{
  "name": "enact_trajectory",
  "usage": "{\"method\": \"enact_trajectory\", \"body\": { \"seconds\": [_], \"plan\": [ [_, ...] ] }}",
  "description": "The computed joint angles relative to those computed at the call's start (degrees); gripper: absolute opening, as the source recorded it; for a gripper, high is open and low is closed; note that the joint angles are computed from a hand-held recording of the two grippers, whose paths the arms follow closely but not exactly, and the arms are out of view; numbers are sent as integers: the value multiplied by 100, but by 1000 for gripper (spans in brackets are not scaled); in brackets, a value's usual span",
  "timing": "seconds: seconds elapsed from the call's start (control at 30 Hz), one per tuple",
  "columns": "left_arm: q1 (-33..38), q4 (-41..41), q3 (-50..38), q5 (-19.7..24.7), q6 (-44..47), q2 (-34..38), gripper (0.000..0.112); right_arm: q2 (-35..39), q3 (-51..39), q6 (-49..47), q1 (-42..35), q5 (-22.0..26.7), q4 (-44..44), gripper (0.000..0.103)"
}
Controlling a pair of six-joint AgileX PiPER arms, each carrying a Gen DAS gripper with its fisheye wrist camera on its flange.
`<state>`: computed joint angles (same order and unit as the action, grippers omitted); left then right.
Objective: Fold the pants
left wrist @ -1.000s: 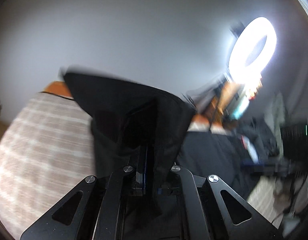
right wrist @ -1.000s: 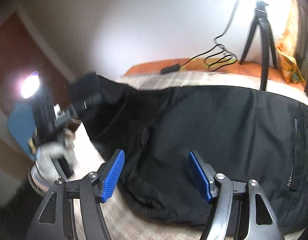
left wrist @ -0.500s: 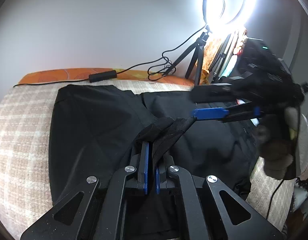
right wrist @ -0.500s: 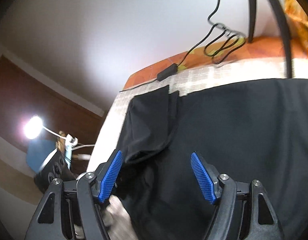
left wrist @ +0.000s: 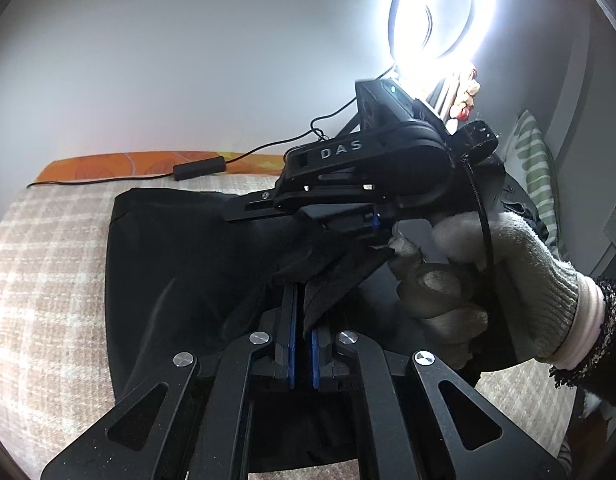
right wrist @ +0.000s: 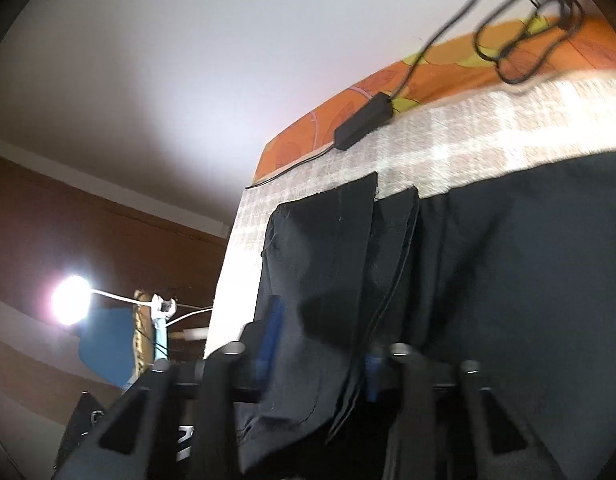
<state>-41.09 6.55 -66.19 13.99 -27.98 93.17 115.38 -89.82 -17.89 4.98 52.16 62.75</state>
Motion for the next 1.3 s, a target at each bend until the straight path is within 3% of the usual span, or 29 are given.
{"method": "enact_trajectory", "body": {
  "seconds": [0.07,0.17,0.37,0.63,0.87,1.0,1.1,1.17,1.2,1.23,1.3],
  "plan": [
    [1,-144,-162,0,138,171,4,-97,-33,-47,52,-109,-159,9],
    [-62,-353,-333,63,362,277,4,-405,-71,182,230,-389,-789,2],
    [-430,-490,-908,295,544,531,4,-1206,334,520,241,-772,-1723,1],
    [-972,-942,-2164,685,934,1287,4,-2263,1028,297,-563,-570,-2233,1],
    [-1341,-1943,-3991,1563,1835,2514,3,-2954,1691,-301,-1792,-190,-2270,1],
    [-1394,-2166,-4632,2088,2022,2841,4,-2983,2131,-757,-2408,-64,-2209,1],
    [-1328,-2392,-4202,2051,2219,2520,5,-2898,2406,-1095,-2656,-86,-2121,1],
    [-1331,-1741,-3986,1977,1846,2312,5,-2758,2587,-1489,-2859,8,-1763,1],
    [-1309,-1411,-3765,1912,1664,2168,5,-2688,2676,-1669,-2959,66,-1588,2],
    [-1287,-1107,-3661,1943,1449,2093,5,-2643,2725,-1804,-3049,111,-1479,9],
    [-1127,-721,-3448,2045,1075,2010,5,-2494,2764,-1869,-3203,267,-1369,33]
  ]
}}
